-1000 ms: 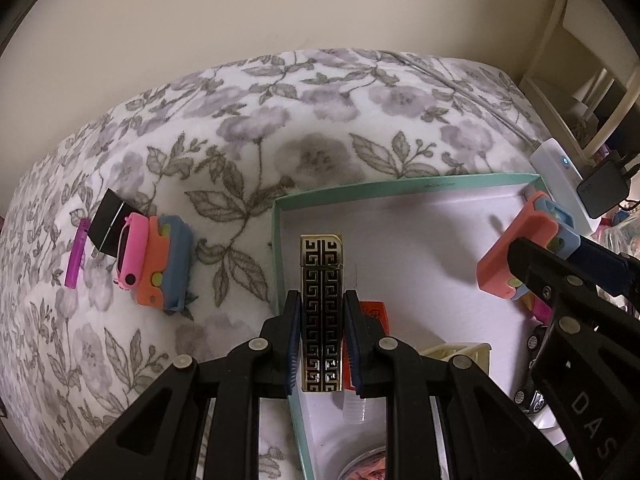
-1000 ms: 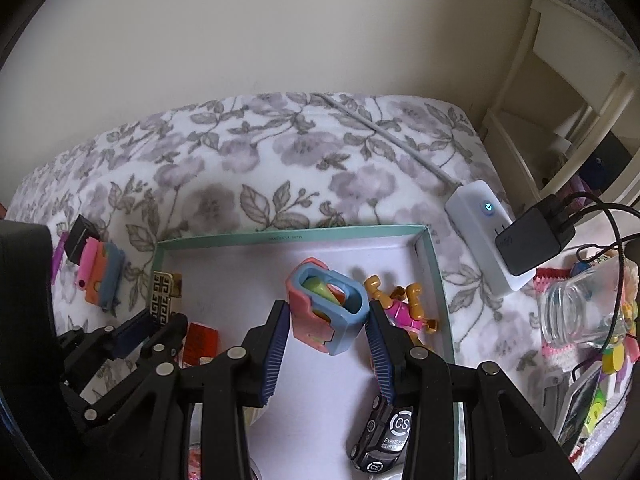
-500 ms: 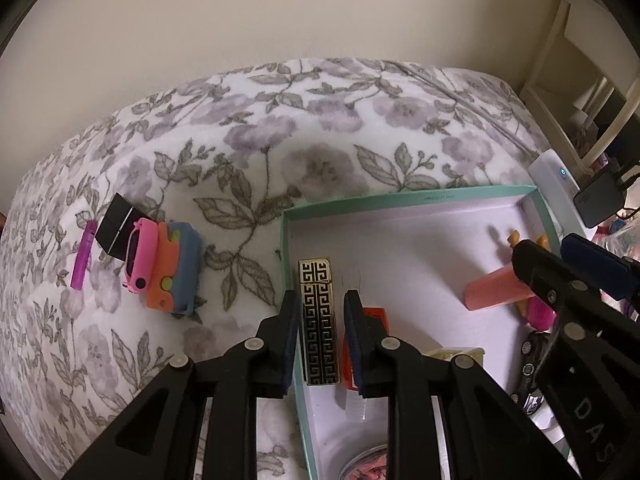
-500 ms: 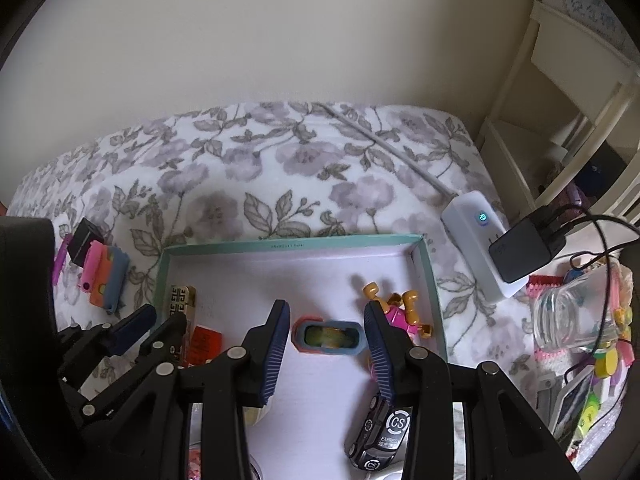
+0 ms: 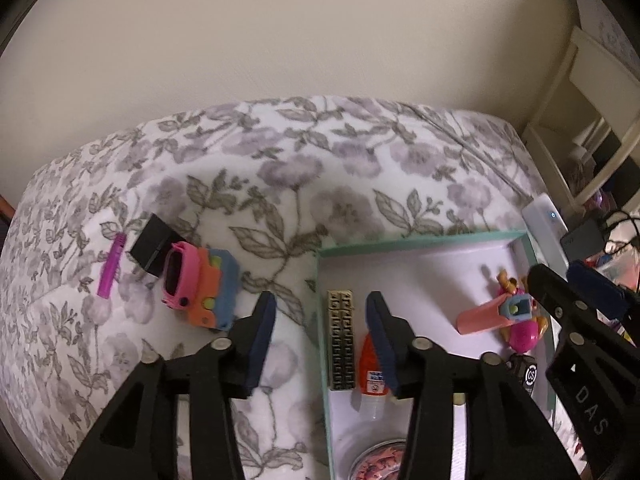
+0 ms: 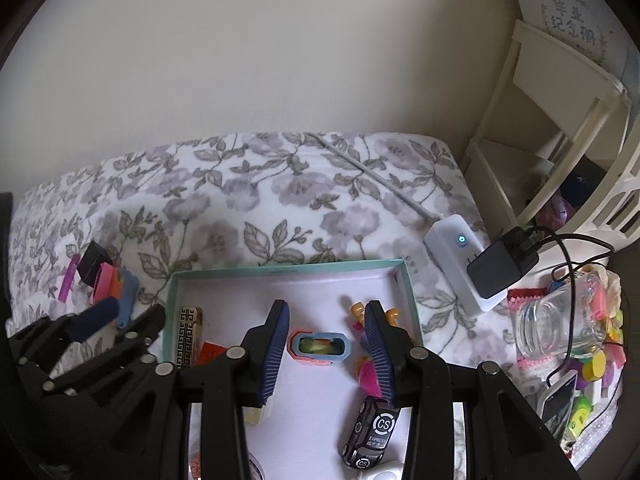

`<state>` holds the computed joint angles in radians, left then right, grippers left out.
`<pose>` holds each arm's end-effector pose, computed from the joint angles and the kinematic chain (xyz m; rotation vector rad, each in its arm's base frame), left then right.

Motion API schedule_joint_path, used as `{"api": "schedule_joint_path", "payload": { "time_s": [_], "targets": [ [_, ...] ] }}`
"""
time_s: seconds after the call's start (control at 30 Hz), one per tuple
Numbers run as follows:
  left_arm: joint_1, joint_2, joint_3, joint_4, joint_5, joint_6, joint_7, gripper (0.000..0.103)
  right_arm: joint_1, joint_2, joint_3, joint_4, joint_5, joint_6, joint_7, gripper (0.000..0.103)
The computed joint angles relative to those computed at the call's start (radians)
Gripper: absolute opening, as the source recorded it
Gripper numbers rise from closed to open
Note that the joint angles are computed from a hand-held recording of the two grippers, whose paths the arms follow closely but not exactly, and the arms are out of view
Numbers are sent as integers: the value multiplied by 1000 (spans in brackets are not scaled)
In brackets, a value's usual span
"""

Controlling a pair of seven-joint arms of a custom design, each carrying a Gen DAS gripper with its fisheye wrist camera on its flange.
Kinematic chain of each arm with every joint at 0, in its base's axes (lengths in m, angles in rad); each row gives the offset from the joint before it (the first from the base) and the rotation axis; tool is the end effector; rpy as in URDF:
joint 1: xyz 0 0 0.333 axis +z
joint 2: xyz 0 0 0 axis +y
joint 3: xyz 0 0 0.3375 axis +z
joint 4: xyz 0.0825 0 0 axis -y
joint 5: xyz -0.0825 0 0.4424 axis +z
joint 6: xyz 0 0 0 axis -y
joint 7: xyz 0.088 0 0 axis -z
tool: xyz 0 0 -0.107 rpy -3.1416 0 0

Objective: Organize rigid objects
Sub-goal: 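Carry the gold block and orange-blue case into the tray and release both, then move both tools back toward the remaining items on the bed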

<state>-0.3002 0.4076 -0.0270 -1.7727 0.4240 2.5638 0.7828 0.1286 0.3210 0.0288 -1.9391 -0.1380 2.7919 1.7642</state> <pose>0.6997 -0.2421 0.3573 -2.0850 1.7883 -0.4245 0.6989 0.1160 0.3617 -1.9835 1.8366 -0.5033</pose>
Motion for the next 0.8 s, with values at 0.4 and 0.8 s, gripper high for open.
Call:
{"api": "schedule_joint_path", "payload": {
  "time_s": [0.4, 0.8],
  "targets": [
    [30, -35, 18, -32, 29, -28, -96, 68, -7, 0, 2, -3, 18, 16, 11, 58],
    [59, -39, 12, -44, 19, -51, -151, 69, -9, 37, 32, 25, 55, 1, -28, 73]
  ]
}}
